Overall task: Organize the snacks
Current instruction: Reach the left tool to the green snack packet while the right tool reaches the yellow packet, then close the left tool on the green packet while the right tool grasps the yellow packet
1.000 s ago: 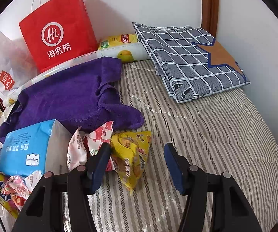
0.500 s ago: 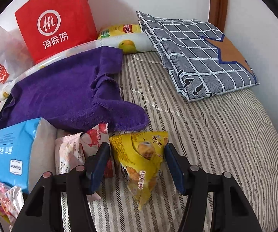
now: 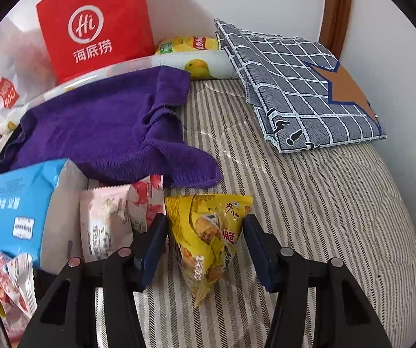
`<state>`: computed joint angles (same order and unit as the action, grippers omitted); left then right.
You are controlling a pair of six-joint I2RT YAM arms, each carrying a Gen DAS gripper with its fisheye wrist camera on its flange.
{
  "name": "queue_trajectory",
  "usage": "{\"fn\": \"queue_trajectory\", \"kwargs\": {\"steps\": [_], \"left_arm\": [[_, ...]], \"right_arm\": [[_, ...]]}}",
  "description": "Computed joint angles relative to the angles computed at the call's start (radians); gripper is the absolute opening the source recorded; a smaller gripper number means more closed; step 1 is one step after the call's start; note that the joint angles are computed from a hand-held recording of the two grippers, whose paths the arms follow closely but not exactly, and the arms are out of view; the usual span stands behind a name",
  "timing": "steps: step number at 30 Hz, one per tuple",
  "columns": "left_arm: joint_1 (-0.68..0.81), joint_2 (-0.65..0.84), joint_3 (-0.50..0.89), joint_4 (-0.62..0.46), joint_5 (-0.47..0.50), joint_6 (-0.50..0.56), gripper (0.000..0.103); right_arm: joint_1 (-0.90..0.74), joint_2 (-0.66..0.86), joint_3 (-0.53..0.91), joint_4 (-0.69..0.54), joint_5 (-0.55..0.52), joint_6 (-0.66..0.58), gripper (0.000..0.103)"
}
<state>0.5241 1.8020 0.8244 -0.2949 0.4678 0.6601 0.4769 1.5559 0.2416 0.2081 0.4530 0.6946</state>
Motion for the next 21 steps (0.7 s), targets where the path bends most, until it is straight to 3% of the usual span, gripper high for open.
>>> {"fn": "queue_trajectory", "kwargs": {"steps": [6,8,10,12,13,21], "left_arm": [[-0.007,0.081,0.041,0.0,0.015,-0.02,0.088],[-0.004,0.104,0.056,-0.009,0.034,-0.011,0.087],[0.01,0.124,0.08,-0.046,0.072,0.01,0.08],[0.027,0.148,0.12,-0.126,0.129,0.058,0.056],[0.04,0.163,0.145,-0.187,0.165,0.092,0.05],[0.085,0.093,0.08,-0.103,0.132,0.138,0.046]], "right_arm": [[0.012,0.047,-0.027,0.063,0.006,0.016,0.052],[0.018,0.037,-0.039,0.07,0.003,0.021,0.045],[0.034,0.02,-0.043,0.051,0.021,0.034,0.042],[0.052,-0.003,-0.054,0.038,0.038,0.05,0.041],[0.057,-0.012,-0.059,0.037,0.042,0.053,0.041],[0.15,-0.07,-0.069,-0.041,0.107,0.156,0.04]]}}
